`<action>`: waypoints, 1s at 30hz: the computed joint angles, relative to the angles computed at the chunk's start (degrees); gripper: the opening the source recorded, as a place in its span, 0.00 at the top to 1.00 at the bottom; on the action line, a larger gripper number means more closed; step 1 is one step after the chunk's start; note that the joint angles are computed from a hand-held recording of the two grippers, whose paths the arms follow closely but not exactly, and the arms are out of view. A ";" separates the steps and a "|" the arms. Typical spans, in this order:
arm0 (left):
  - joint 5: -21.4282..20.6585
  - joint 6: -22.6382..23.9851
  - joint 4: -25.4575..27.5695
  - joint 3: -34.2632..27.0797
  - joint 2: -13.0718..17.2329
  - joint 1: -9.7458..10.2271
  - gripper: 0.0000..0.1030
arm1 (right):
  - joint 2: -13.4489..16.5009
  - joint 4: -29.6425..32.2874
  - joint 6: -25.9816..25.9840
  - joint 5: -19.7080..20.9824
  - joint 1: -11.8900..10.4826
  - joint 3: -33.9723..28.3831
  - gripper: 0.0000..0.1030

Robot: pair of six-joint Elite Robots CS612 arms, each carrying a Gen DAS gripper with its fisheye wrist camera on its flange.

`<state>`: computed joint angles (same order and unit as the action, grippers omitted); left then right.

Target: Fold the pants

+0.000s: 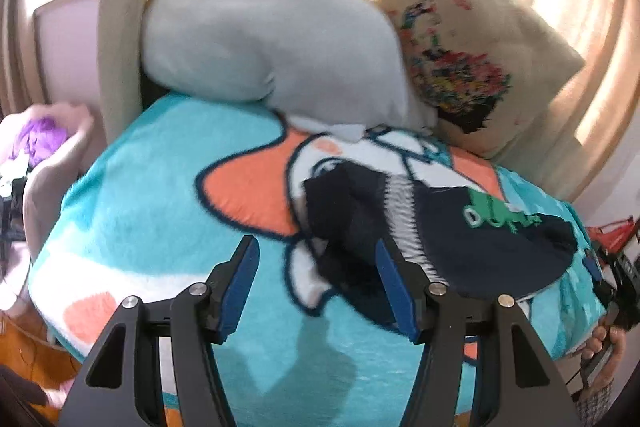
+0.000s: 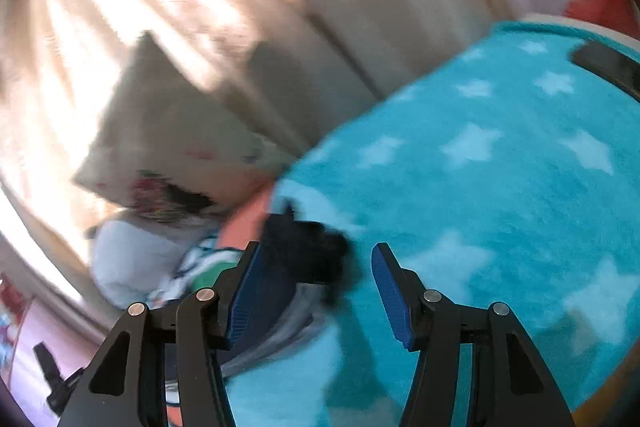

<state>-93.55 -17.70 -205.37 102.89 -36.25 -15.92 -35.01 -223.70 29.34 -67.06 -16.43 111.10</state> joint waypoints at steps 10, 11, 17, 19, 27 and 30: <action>-3.17 8.41 1.59 -0.47 -2.00 -3.91 0.38 | 2.11 17.70 -0.02 2.48 0.94 -8.39 0.42; -3.74 9.72 2.88 -1.06 -2.15 -4.37 0.38 | 2.30 17.64 0.29 2.35 0.75 -8.30 0.42; -9.68 15.88 12.88 -7.50 -1.51 -6.81 0.37 | 0.86 8.04 0.88 0.77 -0.24 -3.30 0.37; -11.32 17.10 16.62 -10.39 -0.79 -7.75 0.37 | 0.21 7.70 -0.88 0.52 -0.32 -1.81 0.37; -16.24 22.70 38.23 -26.53 4.64 -12.42 0.37 | 0.04 11.61 -7.85 -0.24 1.23 -1.20 0.37; -17.88 25.61 44.72 -31.34 6.70 -13.91 0.37 | 0.17 11.69 -8.07 -0.60 1.33 -1.52 0.37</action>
